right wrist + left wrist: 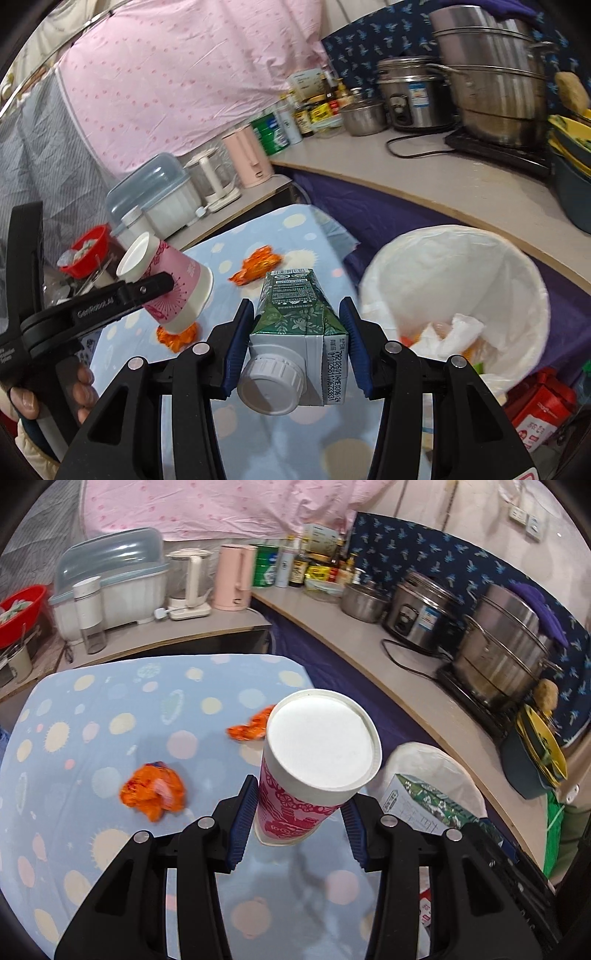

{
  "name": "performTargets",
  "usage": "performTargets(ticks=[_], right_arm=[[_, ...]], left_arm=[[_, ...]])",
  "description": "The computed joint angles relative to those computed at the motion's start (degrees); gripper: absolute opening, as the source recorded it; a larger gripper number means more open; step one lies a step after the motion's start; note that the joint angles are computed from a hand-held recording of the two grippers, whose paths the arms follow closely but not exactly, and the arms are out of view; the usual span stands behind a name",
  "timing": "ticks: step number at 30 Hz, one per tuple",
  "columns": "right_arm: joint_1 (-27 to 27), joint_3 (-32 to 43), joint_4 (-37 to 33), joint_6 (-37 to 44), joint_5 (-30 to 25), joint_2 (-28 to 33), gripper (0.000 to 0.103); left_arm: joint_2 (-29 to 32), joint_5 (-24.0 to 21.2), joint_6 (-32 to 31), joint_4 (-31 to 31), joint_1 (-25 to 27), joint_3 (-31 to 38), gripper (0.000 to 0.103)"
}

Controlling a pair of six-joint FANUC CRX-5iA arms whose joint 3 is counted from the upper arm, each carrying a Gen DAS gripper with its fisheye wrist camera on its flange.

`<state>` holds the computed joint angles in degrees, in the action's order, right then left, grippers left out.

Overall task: Collect trash
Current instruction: 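Carry the pink cup and green carton over the bin and release both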

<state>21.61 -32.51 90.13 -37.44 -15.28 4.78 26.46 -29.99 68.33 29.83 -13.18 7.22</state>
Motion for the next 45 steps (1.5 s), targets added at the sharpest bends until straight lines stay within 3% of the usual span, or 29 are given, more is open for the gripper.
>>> performTargets(ticks=[13, 19, 32, 45], right_arm=[[-4.59, -10.03, -0.78, -3.62, -5.52, -9.22, 0.047], [-6.72, -12.22, -1.90, -3.57, -5.80, -10.78, 0.047], [-11.36, -12.57, 0.27, -5.08, -1.92, -9.21, 0.047], [-13.14, -11.37, 1.80, -6.51, 0.09, -6.87, 0.047]], left_arm=[[2.37, -2.55, -4.43, 1.71, -7.98, 2.64, 0.042], [4.52, -4.39, -2.95, -0.91, -10.98, 5.95, 0.042], [9.50, -9.12, 2.47, -7.27, -13.64, 13.81, 0.042], [12.21, -12.02, 4.34, -9.24, -14.02, 17.88, 0.042]])
